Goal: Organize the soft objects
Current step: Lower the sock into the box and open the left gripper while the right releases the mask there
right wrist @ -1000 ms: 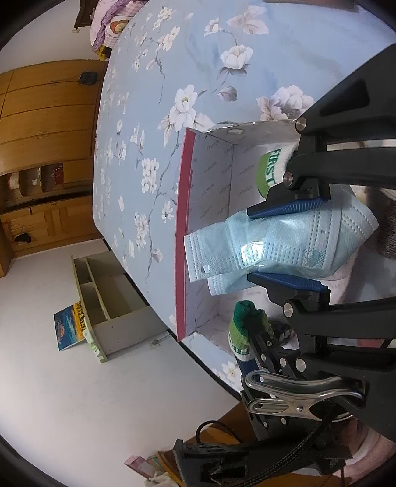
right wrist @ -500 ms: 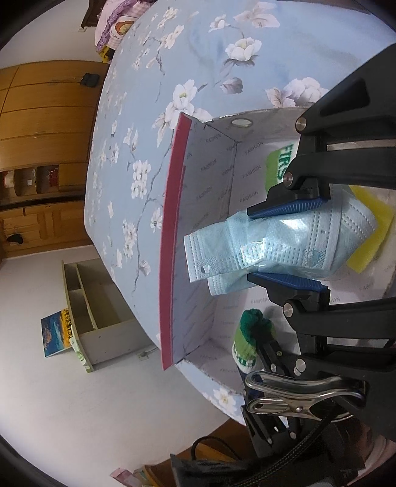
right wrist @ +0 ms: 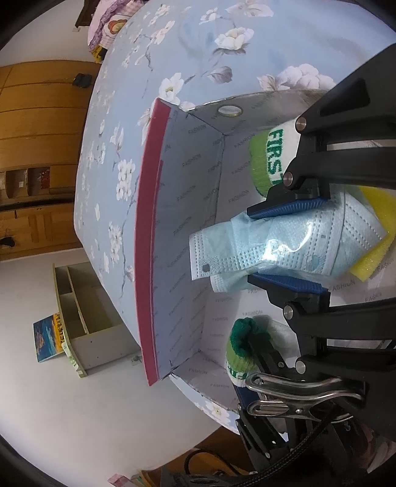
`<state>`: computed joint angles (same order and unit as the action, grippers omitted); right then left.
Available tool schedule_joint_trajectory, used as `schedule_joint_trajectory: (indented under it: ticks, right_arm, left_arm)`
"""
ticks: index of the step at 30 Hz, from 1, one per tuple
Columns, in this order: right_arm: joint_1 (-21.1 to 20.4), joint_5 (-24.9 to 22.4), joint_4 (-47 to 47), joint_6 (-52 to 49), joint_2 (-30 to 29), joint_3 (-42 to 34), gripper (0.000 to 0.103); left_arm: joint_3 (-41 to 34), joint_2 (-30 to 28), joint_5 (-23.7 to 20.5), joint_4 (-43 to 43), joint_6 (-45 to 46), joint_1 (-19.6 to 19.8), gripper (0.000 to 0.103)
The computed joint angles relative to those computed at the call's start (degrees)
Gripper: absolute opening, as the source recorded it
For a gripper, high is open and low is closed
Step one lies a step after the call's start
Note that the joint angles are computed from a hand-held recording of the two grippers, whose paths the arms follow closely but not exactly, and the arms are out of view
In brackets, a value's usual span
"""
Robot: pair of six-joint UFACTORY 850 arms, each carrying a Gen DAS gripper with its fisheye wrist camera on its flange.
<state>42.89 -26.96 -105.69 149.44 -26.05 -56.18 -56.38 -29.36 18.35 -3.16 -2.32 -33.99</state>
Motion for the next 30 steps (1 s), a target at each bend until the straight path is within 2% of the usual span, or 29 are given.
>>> schedule_joint_trajectory:
  ticks: [6, 14, 21, 26, 30]
  right_arm:
    - [-0.1, 0.0, -0.8, 0.8, 0.1, 0.2, 0.036]
    - [-0.1, -0.3, -3.2, 4.3, 1.2, 1.2, 0.046]
    - [0.2, -1.0, -4.0, 5.4, 2.6, 1.9, 0.048]
    - [0.8, -1.7, -2.9, 3.2, 3.2, 1.9, 0.060]
    - [1.4, -2.2, -2.9, 2.9, 3.8, 1.9, 0.060]
  left_arm:
    - [0.2, 0.1, -0.1, -0.9, 1.0, -0.3, 0.052]
    - [1.2, 1.5, 0.4, 0.7, -0.8, -0.2, 0.057]
    - [2.6, 3.3, 0.8, 2.4, -2.7, -0.2, 0.058]
    - [3.8, 4.8, 1.0, 6.1, -6.5, 0.2, 0.058]
    - [5.0, 6.0, 1.1, 5.2, -5.5, 0.1, 0.058]
